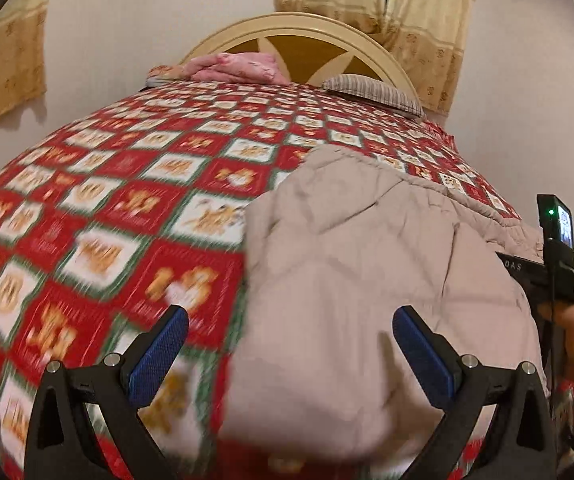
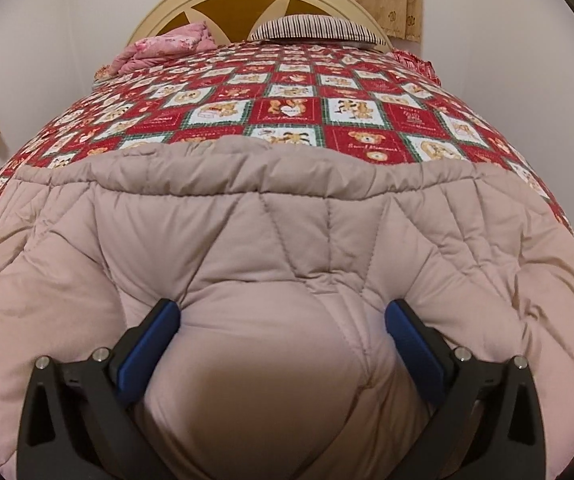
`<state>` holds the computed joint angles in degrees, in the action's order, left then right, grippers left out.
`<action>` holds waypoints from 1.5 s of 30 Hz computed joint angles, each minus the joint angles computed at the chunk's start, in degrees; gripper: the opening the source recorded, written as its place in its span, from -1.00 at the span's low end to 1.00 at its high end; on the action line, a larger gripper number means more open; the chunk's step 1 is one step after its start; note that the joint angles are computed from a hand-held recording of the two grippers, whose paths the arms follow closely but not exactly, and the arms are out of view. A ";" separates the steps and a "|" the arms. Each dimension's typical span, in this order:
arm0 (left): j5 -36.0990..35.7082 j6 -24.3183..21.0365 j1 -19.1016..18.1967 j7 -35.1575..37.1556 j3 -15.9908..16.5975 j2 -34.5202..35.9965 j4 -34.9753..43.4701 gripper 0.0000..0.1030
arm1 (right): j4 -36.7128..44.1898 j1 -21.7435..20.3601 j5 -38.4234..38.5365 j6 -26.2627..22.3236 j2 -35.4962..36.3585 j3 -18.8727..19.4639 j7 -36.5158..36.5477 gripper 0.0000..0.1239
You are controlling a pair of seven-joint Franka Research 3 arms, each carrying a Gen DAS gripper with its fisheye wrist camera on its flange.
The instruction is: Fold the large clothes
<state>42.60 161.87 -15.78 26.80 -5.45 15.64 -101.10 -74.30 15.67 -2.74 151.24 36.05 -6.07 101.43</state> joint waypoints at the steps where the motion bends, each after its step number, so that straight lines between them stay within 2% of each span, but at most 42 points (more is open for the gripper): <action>1: 0.12 0.50 0.06 -0.84 0.15 -1.28 -1.82 0.98 | -0.05 0.03 -0.04 0.00 -0.02 -0.04 0.02 0.66; 3: -1.83 2.42 1.18 -1.21 -0.63 -3.91 -5.89 0.98 | -0.03 -0.02 0.06 0.08 0.00 0.03 -0.03 0.66; 5: -5.61 6.36 2.65 -1.23 -1.88 -6.03 -10.08 0.98 | -0.05 0.08 -0.05 0.12 0.00 -0.08 0.08 0.66; 6: -8.55 8.42 3.56 0.18 -2.90 -6.50 -11.64 0.98 | -0.05 0.06 -0.03 0.13 0.00 -0.06 0.05 0.66; 8: -19.41 12.92 6.63 7.64 -7.18 -6.70 -14.49 0.98 | -0.08 0.13 -0.13 0.18 0.01 -0.16 0.13 0.66; 11: -29.35 17.99 9.22 14.09 -11.51 -4.76 -14.93 0.98 | -0.03 0.12 -0.18 0.07 0.03 -0.16 0.10 0.66; 13: -35.76 19.88 13.33 18.62 -17.17 -2.42 -13.78 0.98 | 0.09 0.13 -0.27 -0.07 0.09 -0.22 0.12 0.66; 14: -37.12 20.94 13.99 19.07 -18.18 -1.33 -13.17 0.98 | 0.25 0.16 -0.37 -0.19 0.20 -0.30 0.17 0.66; 15: -37.78 21.80 13.44 18.67 -17.74 -0.28 -12.40 0.98 | 0.29 0.16 -0.41 -0.21 0.22 -0.31 0.18 0.66; 17: -39.55 24.15 16.62 18.32 -21.42 2.18 -11.12 0.98 | 0.32 0.05 -0.41 -0.16 0.23 -0.27 0.11 0.66; 18: -39.23 25.51 17.12 17.74 -21.91 2.95 -10.82 0.98 | 0.44 0.07 -0.36 -0.27 0.29 -0.21 0.13 0.66; 20: -38.09 26.82 14.58 16.20 -18.94 3.71 -9.68 0.98 | 0.38 0.05 -0.34 -0.17 0.27 -0.18 0.15 0.66; 25: -35.72 30.34 11.24 12.62 -14.64 5.86 -7.33 0.98 | 0.31 0.06 -0.24 -0.10 0.18 -0.16 0.24 0.66; 29: -33.32 30.33 12.72 8.89 -15.62 8.45 -4.41 0.98 | 0.43 0.09 -0.30 -0.19 0.27 -0.19 0.29 0.66; 31: -32.49 30.78 12.46 7.14 -14.88 9.46 -3.14 0.98 | 0.45 0.08 -0.31 -0.22 0.28 -0.20 0.30 0.66; 35: -30.74 34.82 10.75 4.36 -12.32 10.31 -2.50 0.98 | 0.48 0.37 -0.81 -0.48 0.28 -0.49 0.58 0.66; 39: -27.25 38.14 9.97 2.45 -11.45 12.03 0.09 0.98 | 0.35 0.42 -1.03 -0.41 0.22 -0.48 0.75 0.66; 43: -22.38 35.03 12.56 -0.04 -14.37 14.12 2.95 0.98 | 0.28 0.30 -0.81 -0.05 0.24 -0.29 0.69 0.66; 45: -23.19 34.94 11.97 -1.22 -13.27 13.89 2.19 0.96 | -0.30 -0.03 -0.30 0.80 -0.01 0.07 0.40 0.66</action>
